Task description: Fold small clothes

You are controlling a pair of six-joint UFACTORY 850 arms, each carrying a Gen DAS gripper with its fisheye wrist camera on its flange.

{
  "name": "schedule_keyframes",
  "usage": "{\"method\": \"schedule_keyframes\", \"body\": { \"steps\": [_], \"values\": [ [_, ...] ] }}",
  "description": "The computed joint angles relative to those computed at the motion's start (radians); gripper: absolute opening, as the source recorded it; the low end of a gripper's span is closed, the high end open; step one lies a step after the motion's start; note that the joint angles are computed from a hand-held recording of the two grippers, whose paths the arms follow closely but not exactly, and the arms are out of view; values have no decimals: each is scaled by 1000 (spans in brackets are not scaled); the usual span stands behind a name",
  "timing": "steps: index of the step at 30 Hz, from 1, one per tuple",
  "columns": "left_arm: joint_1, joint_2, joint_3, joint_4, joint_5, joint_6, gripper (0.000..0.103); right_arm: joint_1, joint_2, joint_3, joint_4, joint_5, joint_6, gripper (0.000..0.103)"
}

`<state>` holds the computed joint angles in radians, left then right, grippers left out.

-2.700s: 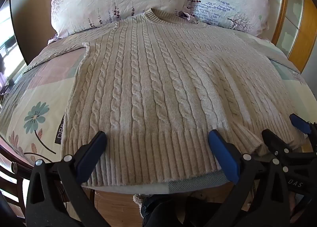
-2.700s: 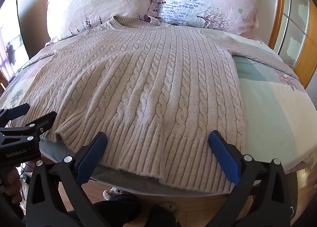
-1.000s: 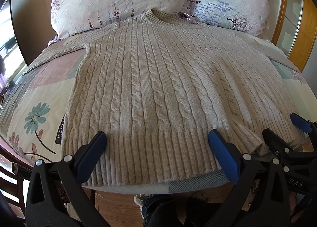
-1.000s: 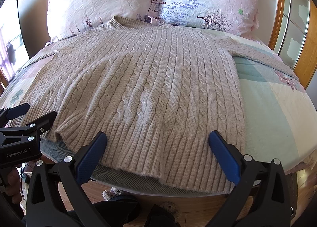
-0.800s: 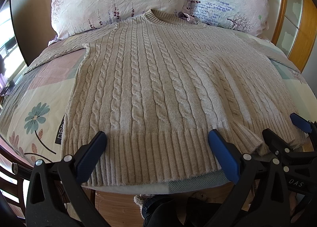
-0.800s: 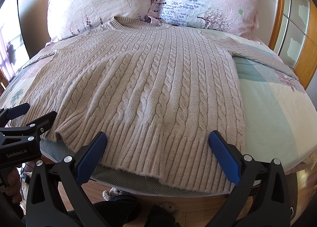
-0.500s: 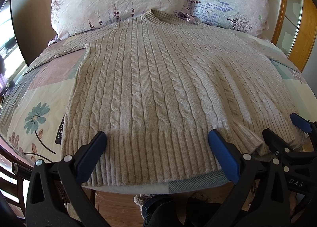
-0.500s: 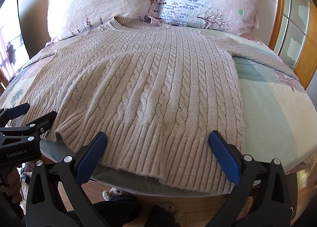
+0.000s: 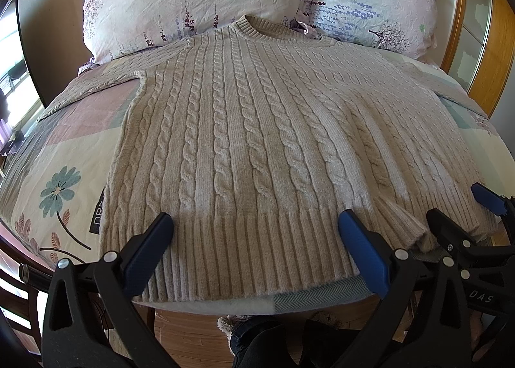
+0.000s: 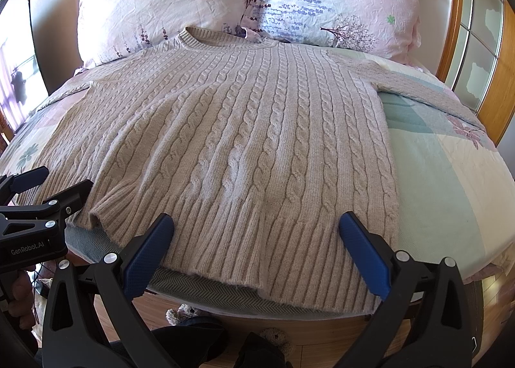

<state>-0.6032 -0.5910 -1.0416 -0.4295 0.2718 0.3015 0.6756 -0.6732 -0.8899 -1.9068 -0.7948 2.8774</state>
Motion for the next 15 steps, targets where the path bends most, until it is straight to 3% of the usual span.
{"method": "schedule_keyframes", "body": {
  "steps": [9,12,15],
  "values": [
    [8,-3,-29,-24,-61,44,101,-25,21,10,-60,49,-27,102],
    [22,-18,-75,-47,-146,79,101,-79,77,57,-186,108,47,102],
    [41,-6,-89,-95,-176,107,101,-183,192,175,-309,28,251,102]
  ]
}}
